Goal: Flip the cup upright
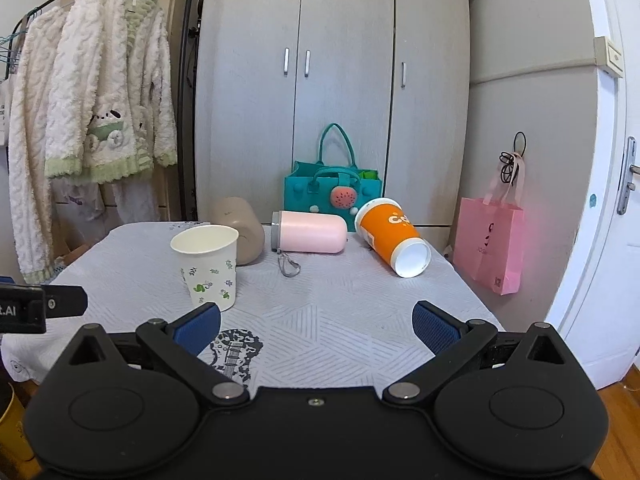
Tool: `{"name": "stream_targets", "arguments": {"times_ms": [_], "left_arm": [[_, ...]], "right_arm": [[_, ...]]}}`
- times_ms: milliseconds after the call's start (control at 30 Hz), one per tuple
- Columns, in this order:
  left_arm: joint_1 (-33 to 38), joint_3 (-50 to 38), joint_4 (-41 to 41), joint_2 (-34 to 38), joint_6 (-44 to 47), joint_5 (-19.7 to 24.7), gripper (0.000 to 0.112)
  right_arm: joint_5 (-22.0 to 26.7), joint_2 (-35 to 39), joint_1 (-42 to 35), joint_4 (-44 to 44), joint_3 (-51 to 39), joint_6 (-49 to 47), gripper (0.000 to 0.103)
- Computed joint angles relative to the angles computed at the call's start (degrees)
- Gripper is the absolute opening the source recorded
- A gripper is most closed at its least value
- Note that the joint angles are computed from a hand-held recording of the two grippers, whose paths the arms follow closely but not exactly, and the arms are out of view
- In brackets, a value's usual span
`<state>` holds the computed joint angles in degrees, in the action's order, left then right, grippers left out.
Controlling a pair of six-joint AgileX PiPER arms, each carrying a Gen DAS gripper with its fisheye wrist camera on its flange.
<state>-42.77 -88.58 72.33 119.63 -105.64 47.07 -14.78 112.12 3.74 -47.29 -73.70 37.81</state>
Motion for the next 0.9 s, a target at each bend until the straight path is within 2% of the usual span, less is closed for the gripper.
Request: {"name": "stream_targets", "arguments": {"times_ms": [400,833,900], "left_arm": [[0.2,-2.3,-2.5,1.6,3.1,1.3,0.103],[-0.2,-2.8,-2.5,2.0,4.9,1.8,0.103],[-0.3,-2.8,-2.6,1.9,5.3,1.7,0.103]], "right_arm": [[0.1,0.3,-0.4,-1.5,-0.5,1.9,0.103],[1.1,0.7,-0.4,0.6,-1.0,-0.4,0.103],[1.1,0.8,-0.2,3.2,-0.9,-3.3,0.103]]}}
